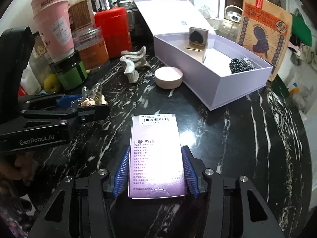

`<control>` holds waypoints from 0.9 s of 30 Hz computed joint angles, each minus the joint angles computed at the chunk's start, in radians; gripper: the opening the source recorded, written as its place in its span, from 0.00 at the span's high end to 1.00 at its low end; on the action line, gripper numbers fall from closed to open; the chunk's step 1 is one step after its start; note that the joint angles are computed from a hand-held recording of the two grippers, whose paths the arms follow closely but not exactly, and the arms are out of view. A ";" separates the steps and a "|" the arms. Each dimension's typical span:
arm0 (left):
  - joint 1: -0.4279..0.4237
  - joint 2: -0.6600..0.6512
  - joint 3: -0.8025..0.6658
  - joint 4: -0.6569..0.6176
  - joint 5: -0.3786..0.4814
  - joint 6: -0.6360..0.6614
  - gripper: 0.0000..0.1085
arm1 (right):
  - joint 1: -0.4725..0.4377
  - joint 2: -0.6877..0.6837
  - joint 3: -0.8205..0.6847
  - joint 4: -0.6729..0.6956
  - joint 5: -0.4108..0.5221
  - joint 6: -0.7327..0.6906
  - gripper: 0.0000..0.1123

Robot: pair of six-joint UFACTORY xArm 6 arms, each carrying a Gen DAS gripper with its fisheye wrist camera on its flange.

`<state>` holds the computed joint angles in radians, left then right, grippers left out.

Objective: Organize rigid objects
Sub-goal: 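Lift the claw clip with the left tool while the right tool lifts the purple box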

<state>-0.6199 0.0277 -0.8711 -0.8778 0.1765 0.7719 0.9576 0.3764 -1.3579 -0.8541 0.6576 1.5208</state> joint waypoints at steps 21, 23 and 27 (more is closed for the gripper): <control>-0.098 0.013 -0.076 0.100 0.052 -0.060 0.55 | 0.061 -0.207 0.182 -0.062 0.157 0.217 0.55; -0.102 0.019 -0.089 0.110 0.064 -0.070 0.55 | 0.061 -0.221 0.195 -0.065 0.161 0.229 0.55; -0.104 0.022 -0.102 0.125 0.075 -0.088 0.55 | 0.064 -0.240 0.208 -0.069 0.175 0.237 0.55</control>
<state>-0.7241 0.0495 -0.9735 -0.7523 0.2513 0.6834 1.0214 0.1360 -1.1503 -0.9236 0.8329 1.7577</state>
